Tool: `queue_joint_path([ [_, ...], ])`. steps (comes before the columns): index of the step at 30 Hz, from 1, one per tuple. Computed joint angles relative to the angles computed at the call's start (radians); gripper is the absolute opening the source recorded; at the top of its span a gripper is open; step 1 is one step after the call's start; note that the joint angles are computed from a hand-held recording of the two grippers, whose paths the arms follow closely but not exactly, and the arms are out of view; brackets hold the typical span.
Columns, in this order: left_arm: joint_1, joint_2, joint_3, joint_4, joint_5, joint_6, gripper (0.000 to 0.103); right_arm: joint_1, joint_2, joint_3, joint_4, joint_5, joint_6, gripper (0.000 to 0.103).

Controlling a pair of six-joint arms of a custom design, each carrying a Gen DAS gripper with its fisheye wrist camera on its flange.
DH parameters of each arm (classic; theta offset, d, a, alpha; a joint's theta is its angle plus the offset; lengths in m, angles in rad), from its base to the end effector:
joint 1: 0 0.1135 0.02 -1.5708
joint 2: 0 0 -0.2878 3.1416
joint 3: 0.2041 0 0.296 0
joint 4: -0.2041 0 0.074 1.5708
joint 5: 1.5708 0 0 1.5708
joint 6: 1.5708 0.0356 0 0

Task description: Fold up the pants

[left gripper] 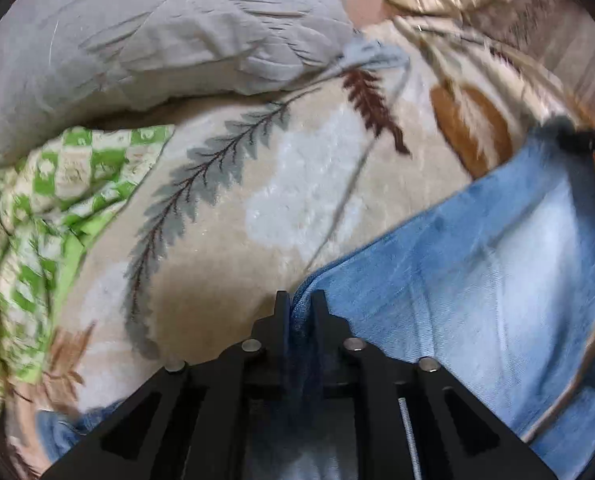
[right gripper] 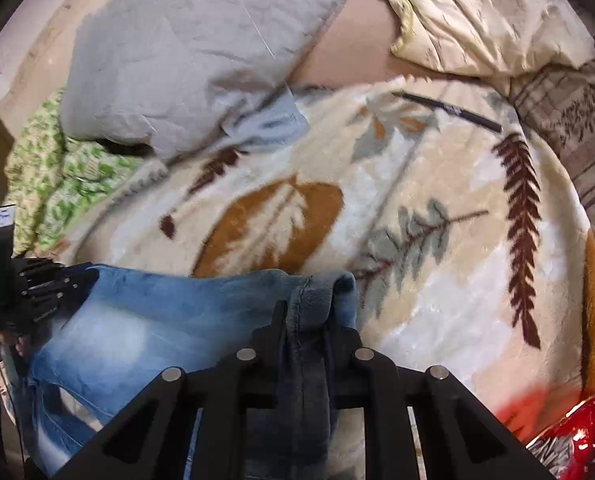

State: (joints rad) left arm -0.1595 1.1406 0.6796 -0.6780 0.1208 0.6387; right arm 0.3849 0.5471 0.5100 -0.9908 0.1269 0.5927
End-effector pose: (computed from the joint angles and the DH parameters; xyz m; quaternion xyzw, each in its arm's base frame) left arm 0.2284 -0.0411 0.2006 0.3908 0.8934 -0.0065 0.2217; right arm 0.1153 0.0418 0.2188 0.1166 0.9545 0.0717 0.2649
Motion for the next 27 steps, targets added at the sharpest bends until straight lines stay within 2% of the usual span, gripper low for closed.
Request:
queue_joint_path([
  [1, -0.001, -0.033, -0.011, -0.002, -0.016, -0.002, 0.037, 0.027, 0.038, 0.012, -0.026, 0.022, 0.028, 0.026],
  [2, 0.011, -0.062, -0.011, -0.014, -0.032, -0.012, 0.071, 0.06, 0.049, 0.022, -0.05, 0.046, 0.06, 0.034],
  [3, 0.026, -0.105, -0.015, -0.024, -0.04, -0.027, 0.09, 0.095, 0.05, 0.032, -0.065, 0.061, 0.085, 0.055],
  [5, 0.128, -0.183, -0.003, -0.068, 0.021, 0.017, 0.091, 0.232, 0.032, 0.064, -0.124, 0.161, 0.189, 0.076],
  [8, 0.325, -0.198, 0.087, -0.197, 0.112, 0.127, 0.091, 0.446, 0.075, 0.134, -0.165, 0.266, 0.324, 0.076],
  [11, 0.571, -0.158, 0.202, -0.294, 0.193, 0.284, 0.091, 0.661, 0.229, 0.229, -0.124, 0.326, 0.429, 0.076],
  [14, 0.796, -0.09, 0.274, -0.316, 0.248, 0.448, 0.091, 0.767, 0.424, 0.325, 0.002, 0.326, 0.404, 0.076],
  [17, 0.96, 0.039, 0.366, -0.32, 0.273, 0.542, 0.091, 0.818, 0.636, 0.427, 0.161, 0.291, 0.313, 0.076],
  [22, 1.055, 0.237, 0.503, -0.378, 0.291, 0.554, 0.091, 0.814, 0.947, 0.593, 0.335, 0.212, 0.197, 0.076],
  [24, 1.042, 0.288, 0.519, -0.408, 0.304, 0.523, 0.091, 0.795, 1.031, 0.639, 0.365, 0.193, 0.18, 0.076],
  [27, 0.968, 0.305, 0.477, -0.366, 0.276, 0.461, 0.091, 0.76, 1.141, 0.7, 0.396, 0.178, 0.163, 0.076],
])
